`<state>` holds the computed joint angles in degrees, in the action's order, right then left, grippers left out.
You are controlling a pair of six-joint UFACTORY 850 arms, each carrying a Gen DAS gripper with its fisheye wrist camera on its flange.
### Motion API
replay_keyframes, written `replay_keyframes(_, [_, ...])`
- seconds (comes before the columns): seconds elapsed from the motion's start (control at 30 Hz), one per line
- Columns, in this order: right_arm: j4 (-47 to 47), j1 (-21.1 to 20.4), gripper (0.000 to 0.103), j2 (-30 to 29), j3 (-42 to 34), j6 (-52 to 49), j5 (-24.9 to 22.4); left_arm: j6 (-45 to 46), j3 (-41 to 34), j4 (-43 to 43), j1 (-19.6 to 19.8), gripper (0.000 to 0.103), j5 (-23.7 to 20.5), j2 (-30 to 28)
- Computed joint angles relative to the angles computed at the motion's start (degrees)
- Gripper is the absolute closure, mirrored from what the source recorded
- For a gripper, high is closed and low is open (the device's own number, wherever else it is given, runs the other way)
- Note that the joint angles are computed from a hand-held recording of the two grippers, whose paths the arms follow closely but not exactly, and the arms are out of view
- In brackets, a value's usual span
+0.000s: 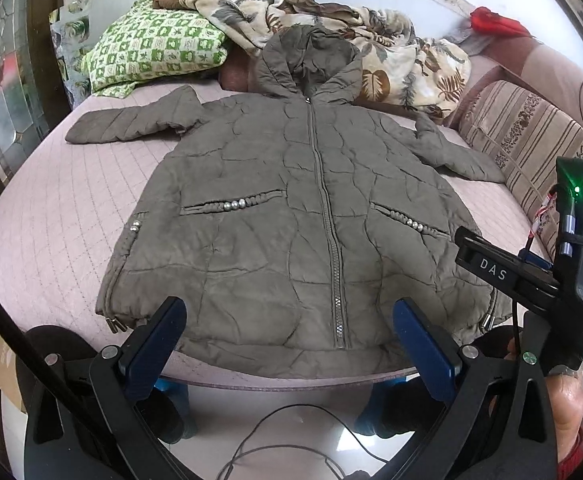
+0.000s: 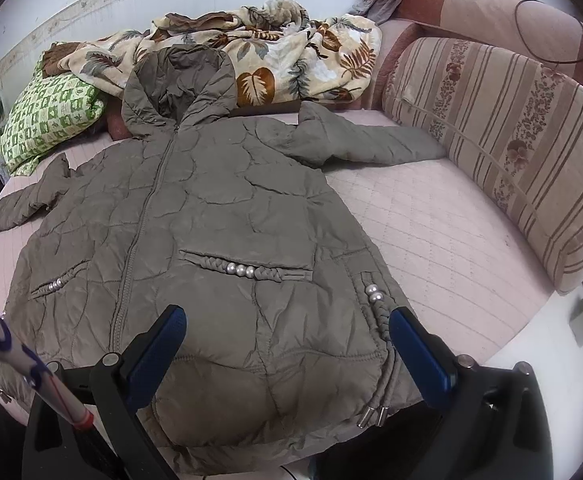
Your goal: Fold large clothes
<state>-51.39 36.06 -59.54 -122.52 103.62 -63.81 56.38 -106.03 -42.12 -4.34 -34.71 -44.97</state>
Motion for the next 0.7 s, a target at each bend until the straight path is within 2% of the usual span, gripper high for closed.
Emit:
replay_keyframes(0.27, [0.1,0.3,0.000,0.5,0.8,0.6,-0.2,-3.5,0.8,2.0,0.4,0.000,6.3,0.9])
replay_keyframes(0.57, [-0.5,1.1,0.000,-0.2,-0.5,-0.4,-1.3,-11.6,0.0,11.7,0.5,0.000,14.6,0.9])
replay_keyframes(0.7, [-0.2,1.3,0.000,-1.0,-2.0,-1.3,-2.1,-13.5,0.1,13.8,0.7,0.000,15.1,0.9])
